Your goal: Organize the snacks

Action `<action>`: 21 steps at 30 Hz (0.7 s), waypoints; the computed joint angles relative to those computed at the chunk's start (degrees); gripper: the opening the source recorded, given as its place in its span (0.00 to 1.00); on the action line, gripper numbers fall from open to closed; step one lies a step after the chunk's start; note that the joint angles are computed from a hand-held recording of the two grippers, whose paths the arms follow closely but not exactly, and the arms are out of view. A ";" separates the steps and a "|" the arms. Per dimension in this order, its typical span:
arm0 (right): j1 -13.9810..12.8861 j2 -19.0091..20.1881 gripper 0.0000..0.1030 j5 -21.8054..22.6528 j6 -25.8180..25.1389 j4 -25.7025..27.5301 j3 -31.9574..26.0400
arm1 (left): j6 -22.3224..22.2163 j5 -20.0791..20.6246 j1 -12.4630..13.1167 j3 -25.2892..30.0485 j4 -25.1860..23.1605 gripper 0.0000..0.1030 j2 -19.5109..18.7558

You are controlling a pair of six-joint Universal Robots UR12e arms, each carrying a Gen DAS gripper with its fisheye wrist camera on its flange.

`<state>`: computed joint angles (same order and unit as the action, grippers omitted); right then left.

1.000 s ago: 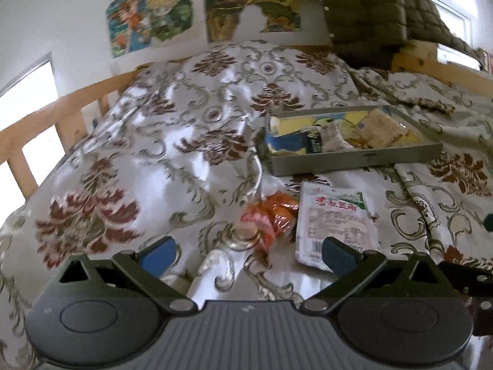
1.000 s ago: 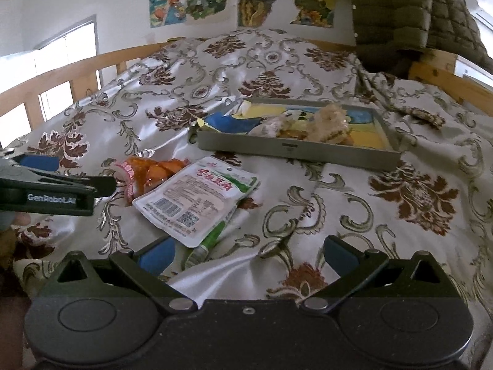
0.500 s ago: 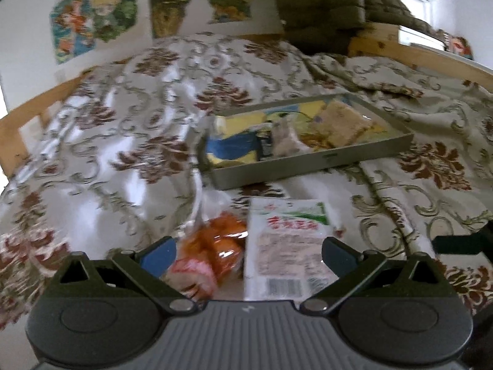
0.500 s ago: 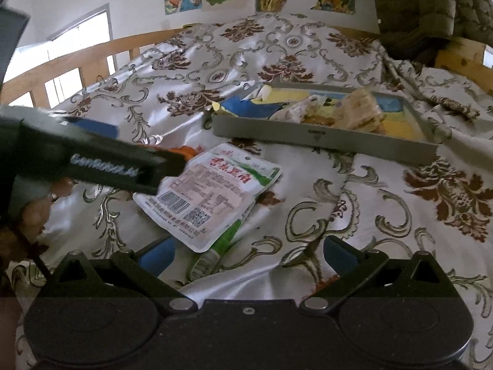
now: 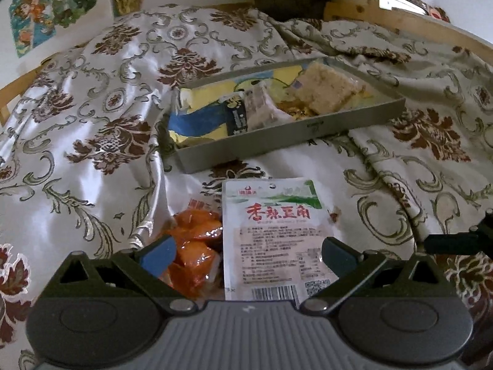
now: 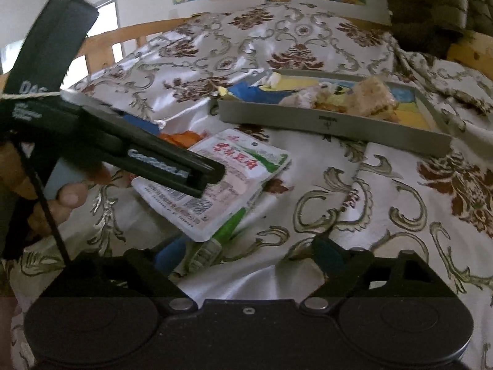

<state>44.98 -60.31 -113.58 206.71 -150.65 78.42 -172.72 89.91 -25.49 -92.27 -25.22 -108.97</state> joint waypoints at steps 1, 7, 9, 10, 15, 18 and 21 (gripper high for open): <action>0.01 0.18 0.83 0.30 -0.67 0.15 -0.30 | 0.67 0.17 -0.02 0.10 -0.28 1.00 -0.04; 0.06 1.10 0.76 0.81 -2.33 0.30 -1.60 | 0.28 -2.16 0.48 0.71 -1.65 1.00 -0.04; 0.04 1.21 0.76 0.96 -2.35 0.28 -1.69 | -0.22 -3.14 0.64 0.82 -1.95 1.00 0.02; 0.05 1.28 0.76 0.91 -2.39 0.39 -1.78 | -0.11 -3.78 0.74 0.81 -1.95 1.00 0.05; 0.20 1.84 0.75 0.28 -3.13 2.28 -2.60 | 1.51 -2.73 0.23 1.38 -2.33 1.00 -0.39; 0.33 1.96 0.74 -1.12 -2.74 4.69 -2.82 | 2.15 -1.32 -0.25 1.80 -2.50 1.00 -0.76; 0.78 2.17 0.73 -5.19 -3.01 6.32 -3.28 | 2.11 -1.64 -0.24 1.68 -2.40 0.99 -0.69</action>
<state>45.76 -58.14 -118.76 203.69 -144.33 75.13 -170.61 88.27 -25.72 -90.59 -27.62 -109.66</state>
